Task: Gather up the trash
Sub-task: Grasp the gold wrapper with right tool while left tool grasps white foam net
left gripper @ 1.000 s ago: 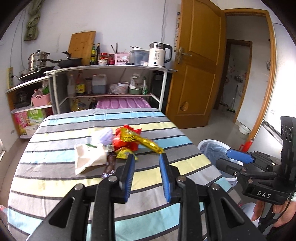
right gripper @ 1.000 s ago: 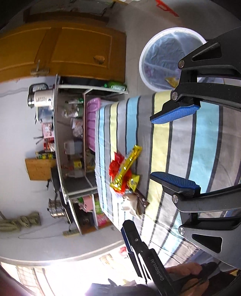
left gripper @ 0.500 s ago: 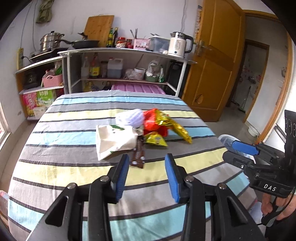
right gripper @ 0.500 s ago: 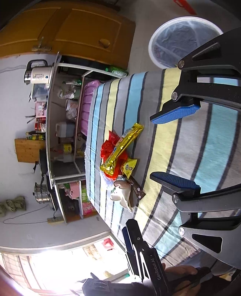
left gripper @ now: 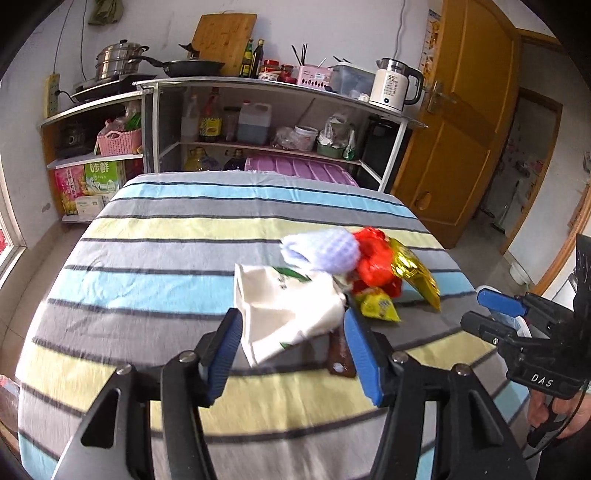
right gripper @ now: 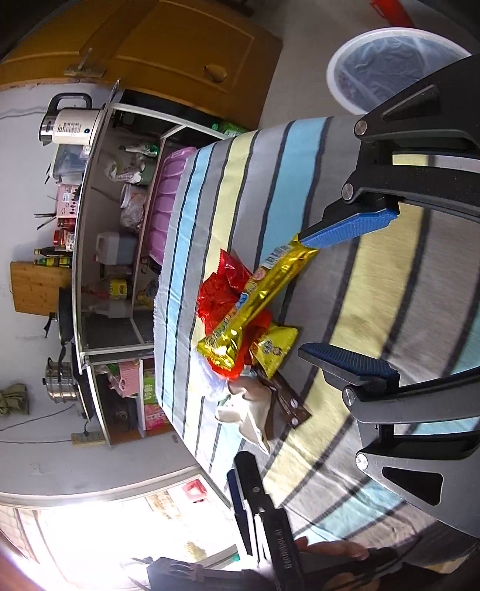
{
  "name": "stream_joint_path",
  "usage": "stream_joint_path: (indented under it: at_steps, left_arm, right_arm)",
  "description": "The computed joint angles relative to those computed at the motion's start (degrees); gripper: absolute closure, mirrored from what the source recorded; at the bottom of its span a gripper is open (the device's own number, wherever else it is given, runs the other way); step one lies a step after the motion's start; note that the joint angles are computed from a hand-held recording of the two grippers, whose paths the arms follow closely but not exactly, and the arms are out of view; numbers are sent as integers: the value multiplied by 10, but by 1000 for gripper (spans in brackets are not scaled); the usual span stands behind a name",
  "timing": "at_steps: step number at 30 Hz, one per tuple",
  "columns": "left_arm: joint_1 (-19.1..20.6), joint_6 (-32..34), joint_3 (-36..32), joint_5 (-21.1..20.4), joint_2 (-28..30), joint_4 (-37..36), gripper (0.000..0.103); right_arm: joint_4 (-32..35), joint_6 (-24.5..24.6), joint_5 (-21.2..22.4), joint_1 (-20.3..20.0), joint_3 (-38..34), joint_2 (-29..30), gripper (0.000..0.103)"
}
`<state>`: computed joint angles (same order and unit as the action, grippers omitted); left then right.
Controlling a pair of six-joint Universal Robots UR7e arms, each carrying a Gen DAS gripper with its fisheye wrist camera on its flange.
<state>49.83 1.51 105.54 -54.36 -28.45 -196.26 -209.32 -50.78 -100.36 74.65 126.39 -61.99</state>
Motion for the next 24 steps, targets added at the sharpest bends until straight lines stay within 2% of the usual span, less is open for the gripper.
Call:
stream_joint_path:
  at_steps: [10,17,20,22,24]
  left_arm:
    - [25,28,-82,-55,20,73,42]
    - [30,18,-133,-73,39,122,42]
    - [34,-4,-155,-79,46,147,42]
    - [35,-12,-164,-78,51,156,42]
    - [36,-21,-177,-77,58,169,42]
  right_arm:
    - [51,-22,-24,15,-71,41,48]
    - [76,-25,-35,19,-101,61,48]
    - [79,-23,-33,18,-103,62,64]
    - [82,-18,-31,15,-103,62,80]
    - [86,-9,-27,11,-102,60,87]
